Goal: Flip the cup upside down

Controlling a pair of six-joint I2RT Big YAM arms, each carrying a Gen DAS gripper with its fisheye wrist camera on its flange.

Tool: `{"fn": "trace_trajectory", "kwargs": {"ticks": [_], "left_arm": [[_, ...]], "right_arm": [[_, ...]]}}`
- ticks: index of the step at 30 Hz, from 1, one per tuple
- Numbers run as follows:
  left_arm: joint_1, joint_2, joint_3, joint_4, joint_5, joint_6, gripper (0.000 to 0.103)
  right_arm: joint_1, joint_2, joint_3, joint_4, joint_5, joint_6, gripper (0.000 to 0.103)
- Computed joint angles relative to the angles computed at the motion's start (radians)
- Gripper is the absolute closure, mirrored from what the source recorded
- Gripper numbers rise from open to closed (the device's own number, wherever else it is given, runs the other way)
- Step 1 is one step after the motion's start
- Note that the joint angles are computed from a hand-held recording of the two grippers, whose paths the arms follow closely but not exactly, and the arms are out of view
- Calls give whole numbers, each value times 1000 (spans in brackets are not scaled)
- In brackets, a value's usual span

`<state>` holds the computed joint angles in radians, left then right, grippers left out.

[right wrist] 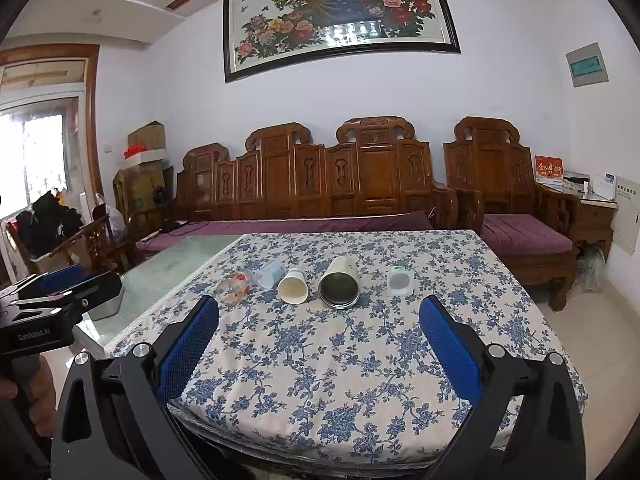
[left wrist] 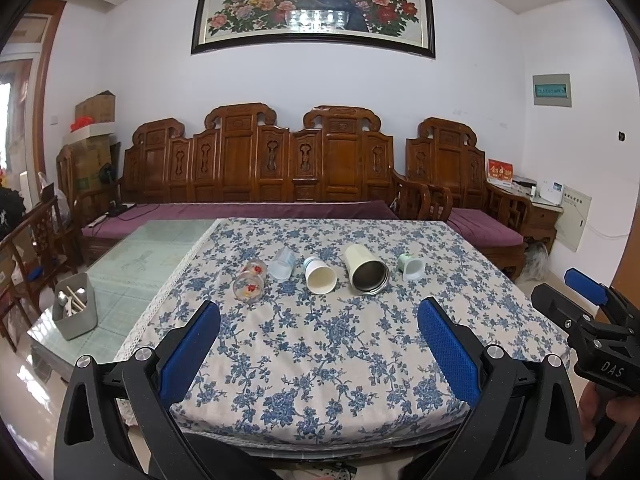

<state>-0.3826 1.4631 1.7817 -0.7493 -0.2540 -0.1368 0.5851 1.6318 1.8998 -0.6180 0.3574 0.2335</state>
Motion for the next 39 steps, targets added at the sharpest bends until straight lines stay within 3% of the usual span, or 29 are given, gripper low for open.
{"fn": "trace_trajectory", "kwargs": {"ticks": [39], "left_arm": [[3,-5,-7,18,1,3,8]], "right_arm": [[1,-1,-4,2,-1,2,2]]}}
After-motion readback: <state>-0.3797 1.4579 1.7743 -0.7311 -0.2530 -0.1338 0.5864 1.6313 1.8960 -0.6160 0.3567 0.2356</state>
